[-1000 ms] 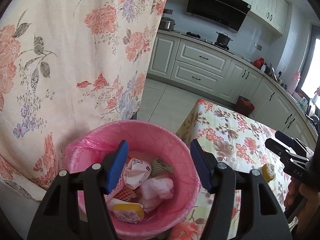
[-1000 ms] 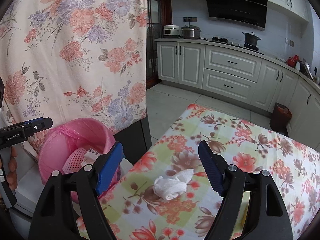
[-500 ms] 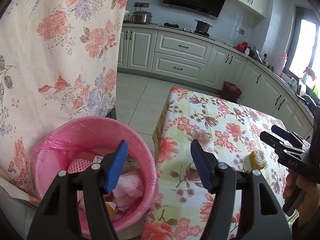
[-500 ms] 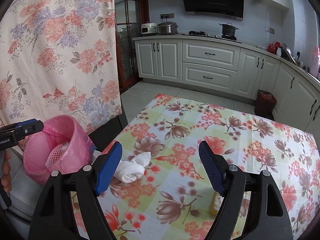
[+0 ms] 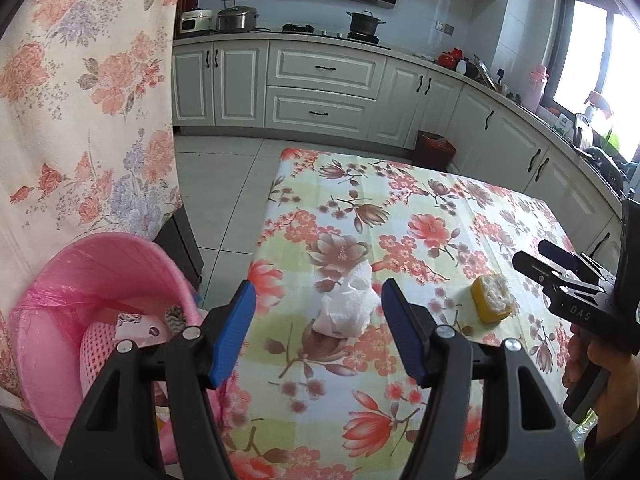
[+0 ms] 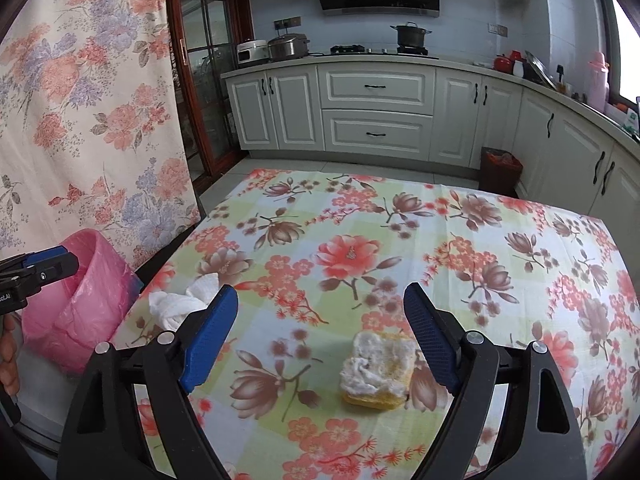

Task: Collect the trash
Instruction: 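Move both open tools back over the table toward the tissue and bread, then grasp the white tissue with left tool while right tool grasps bread slice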

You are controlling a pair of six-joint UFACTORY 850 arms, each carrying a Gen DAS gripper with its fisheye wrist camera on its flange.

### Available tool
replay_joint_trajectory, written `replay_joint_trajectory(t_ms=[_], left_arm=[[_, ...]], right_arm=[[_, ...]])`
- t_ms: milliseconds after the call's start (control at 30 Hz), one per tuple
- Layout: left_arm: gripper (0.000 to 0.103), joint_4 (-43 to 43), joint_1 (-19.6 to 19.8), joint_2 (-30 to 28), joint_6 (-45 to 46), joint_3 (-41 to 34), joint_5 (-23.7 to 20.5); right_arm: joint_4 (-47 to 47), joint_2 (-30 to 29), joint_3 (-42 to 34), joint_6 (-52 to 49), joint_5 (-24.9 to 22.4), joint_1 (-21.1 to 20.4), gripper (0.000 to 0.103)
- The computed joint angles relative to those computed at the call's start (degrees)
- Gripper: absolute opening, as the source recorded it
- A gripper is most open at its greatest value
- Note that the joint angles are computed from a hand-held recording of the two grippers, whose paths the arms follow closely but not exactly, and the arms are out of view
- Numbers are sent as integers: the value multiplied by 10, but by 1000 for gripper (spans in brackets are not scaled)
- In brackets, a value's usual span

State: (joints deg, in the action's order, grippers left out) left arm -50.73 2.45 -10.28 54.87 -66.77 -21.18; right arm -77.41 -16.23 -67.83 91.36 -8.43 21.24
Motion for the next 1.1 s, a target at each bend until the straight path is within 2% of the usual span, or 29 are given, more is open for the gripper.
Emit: replay_joint_trajectory(t_ms=[200,400,600,800,933,1100], left_arm=[[63,21,-26,-24,-22,-10,-1],[63,43,-40,-51,-48,-23,-4],[62,82,-54,-87,-88,-44,-7],[61,139,-60,-121,-143,-67,-11],[51,154,-63,-131,-157,-72,-12],[37,159,-65,-137,-155,-75,-17]], right_arm=[[-13,2,22,18,6,-22,80],[29,-8,31,-19,16,-36,80],[145,-24,29,-133,26,-40,80],[211,-34,25,-207,20,-38,80],[275,-40,22,-273,13,-36,78],[354,-52,11,-357,-2,-33,68]])
